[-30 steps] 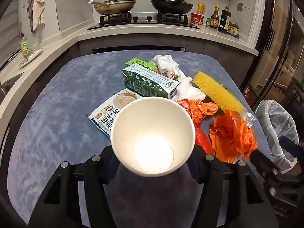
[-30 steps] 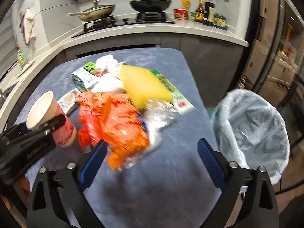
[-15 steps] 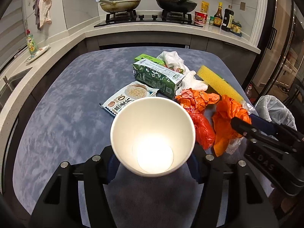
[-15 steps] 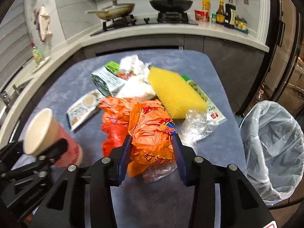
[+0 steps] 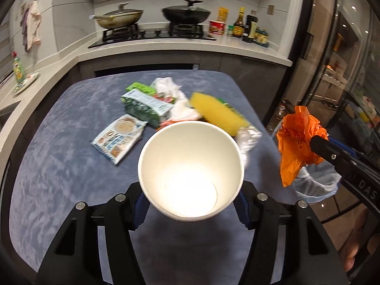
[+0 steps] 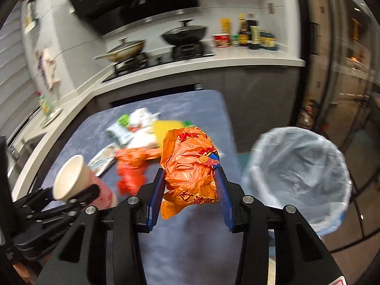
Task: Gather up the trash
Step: 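Carry the cup and orange bag over the bin and open both grippers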
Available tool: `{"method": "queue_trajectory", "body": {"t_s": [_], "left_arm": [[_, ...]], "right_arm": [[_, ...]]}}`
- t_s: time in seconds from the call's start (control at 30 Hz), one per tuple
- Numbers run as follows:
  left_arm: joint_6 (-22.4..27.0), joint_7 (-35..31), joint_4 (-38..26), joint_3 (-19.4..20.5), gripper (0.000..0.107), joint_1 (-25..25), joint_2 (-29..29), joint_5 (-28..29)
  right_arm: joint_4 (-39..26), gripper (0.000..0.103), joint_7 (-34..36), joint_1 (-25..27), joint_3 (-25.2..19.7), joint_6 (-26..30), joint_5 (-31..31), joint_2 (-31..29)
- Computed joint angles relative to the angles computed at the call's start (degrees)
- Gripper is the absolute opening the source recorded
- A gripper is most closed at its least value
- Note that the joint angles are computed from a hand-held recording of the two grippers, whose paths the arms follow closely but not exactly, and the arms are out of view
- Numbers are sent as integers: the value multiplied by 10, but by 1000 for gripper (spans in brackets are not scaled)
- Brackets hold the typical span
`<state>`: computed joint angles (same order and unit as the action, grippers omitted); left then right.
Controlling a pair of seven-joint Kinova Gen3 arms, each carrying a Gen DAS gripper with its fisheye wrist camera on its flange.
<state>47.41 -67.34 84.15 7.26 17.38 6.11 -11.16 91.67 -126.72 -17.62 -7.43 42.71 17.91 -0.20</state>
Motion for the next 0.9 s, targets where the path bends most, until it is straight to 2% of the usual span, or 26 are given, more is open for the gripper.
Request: {"method": "queue_trajectory", "body": {"t_s": [0.23, 0.57, 0.7, 0.8, 0.9], "left_arm": [[6, -38, -59, 21, 57, 34, 39, 16], [19, -96, -197, 23, 57, 111, 152, 32], [36, -116, -259, 14, 57, 139, 205, 39], [71, -118, -327, 6, 57, 157, 254, 48], [87, -126, -364, -3, 57, 170, 283, 52]], "right_arm": [[43, 41, -50, 53, 24, 5, 39, -28], [61, 41, -21, 122, 60, -8, 20, -10], [56, 42, -5, 136, 71, -16, 4, 4], [50, 45, 0, 143, 77, -17, 1, 20], [41, 45, 12, 151, 83, -21, -10, 34]]}}
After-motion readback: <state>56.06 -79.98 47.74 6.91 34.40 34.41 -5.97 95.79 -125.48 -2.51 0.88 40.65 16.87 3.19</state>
